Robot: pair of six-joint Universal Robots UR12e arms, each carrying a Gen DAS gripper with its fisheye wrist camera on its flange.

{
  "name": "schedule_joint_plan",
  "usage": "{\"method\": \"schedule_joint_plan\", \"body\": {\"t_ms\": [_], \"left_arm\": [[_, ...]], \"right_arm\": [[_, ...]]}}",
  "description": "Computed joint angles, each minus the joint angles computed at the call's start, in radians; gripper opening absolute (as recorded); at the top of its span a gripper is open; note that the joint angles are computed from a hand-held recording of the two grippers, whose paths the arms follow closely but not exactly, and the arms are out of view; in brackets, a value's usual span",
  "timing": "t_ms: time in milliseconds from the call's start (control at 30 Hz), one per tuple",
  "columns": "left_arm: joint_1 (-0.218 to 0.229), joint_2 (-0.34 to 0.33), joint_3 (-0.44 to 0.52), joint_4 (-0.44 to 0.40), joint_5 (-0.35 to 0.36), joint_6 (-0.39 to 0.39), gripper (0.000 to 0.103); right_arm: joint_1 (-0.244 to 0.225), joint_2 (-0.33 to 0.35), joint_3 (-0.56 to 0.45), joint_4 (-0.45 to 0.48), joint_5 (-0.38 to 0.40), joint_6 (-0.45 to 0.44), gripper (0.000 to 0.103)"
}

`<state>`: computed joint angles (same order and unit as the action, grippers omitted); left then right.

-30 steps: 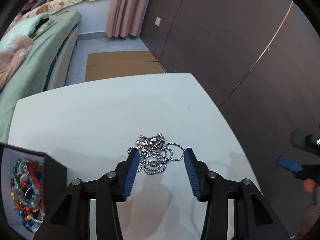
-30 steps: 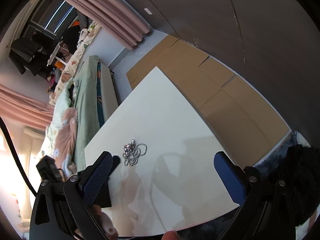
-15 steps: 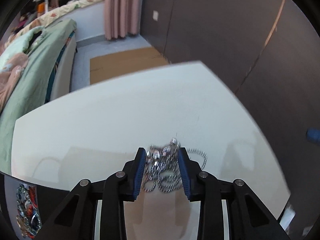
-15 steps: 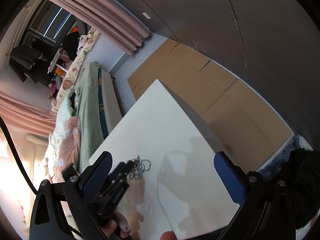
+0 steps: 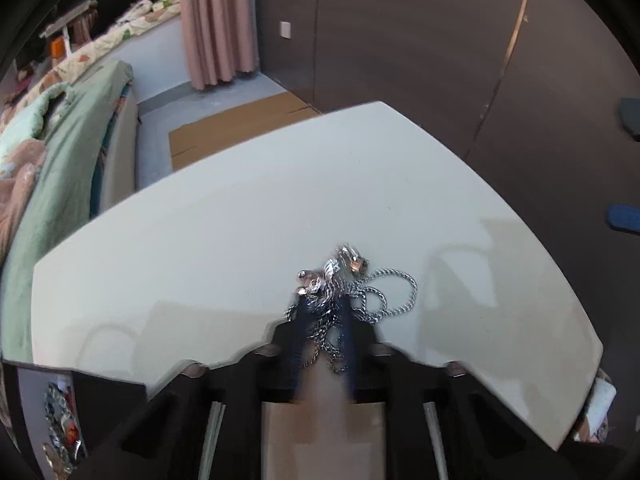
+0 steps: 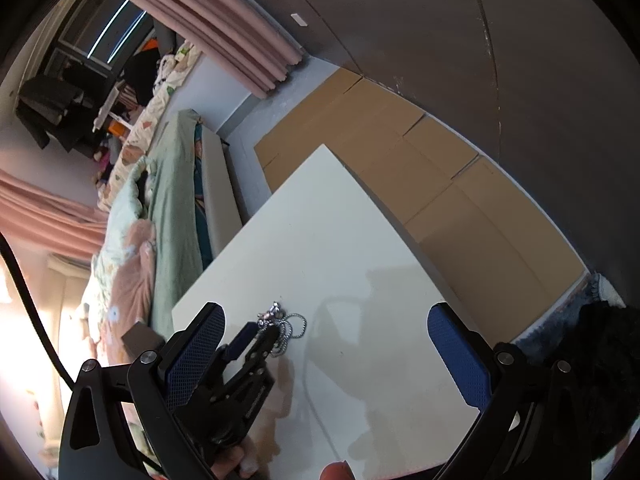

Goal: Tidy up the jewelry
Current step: 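Lift the silver chains with the left gripper and pull them off the table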

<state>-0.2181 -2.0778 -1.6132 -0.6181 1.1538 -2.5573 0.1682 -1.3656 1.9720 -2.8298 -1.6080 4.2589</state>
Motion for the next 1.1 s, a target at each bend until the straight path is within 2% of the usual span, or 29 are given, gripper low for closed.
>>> {"method": "schedule_joint_plan", "body": {"t_ms": [67,133,233,367,467,633,733,800,1000,1100], "left_arm": [[0.009,0.001,0.003,-0.03,-0.024,0.0,0.008],[0.012,0.006,0.0,-0.033,-0.016,-0.006,0.008],[0.024,0.018,-0.002,-0.047,-0.062,-0.014,0.008],[0.044,0.043,-0.011,-0.019,-0.132,-0.031,0.004],[0.065,0.06,-0.007,-0.016,-0.211,-0.061,0.004],[0.088,0.08,-0.011,0.049,-0.271,-0.11,0.004],[0.103,0.085,-0.007,0.07,-0.303,-0.141,0.004],[0.111,0.084,-0.003,0.082,-0.317,-0.159,0.004],[0.138,0.082,0.01,0.096,-0.359,-0.201,0.004],[0.15,0.079,0.015,0.109,-0.381,-0.226,0.004]], "right_arm": [[0.0,0.003,-0.006,0.014,0.003,-0.012,0.103],[0.001,0.005,-0.009,0.016,0.003,-0.015,0.103],[0.003,0.008,-0.014,0.016,0.001,-0.021,0.103],[0.006,0.02,-0.028,0.03,0.009,-0.04,0.103],[0.011,0.031,-0.045,0.05,0.013,-0.063,0.103],[0.013,0.05,-0.066,0.066,0.03,-0.091,0.102],[0.015,0.069,-0.085,0.087,0.044,-0.117,0.087],[0.012,0.083,-0.096,0.1,0.065,-0.133,0.072],[0.016,0.132,-0.147,0.149,0.102,-0.189,0.048],[0.021,0.158,-0.18,0.187,0.103,-0.215,0.041]]}}
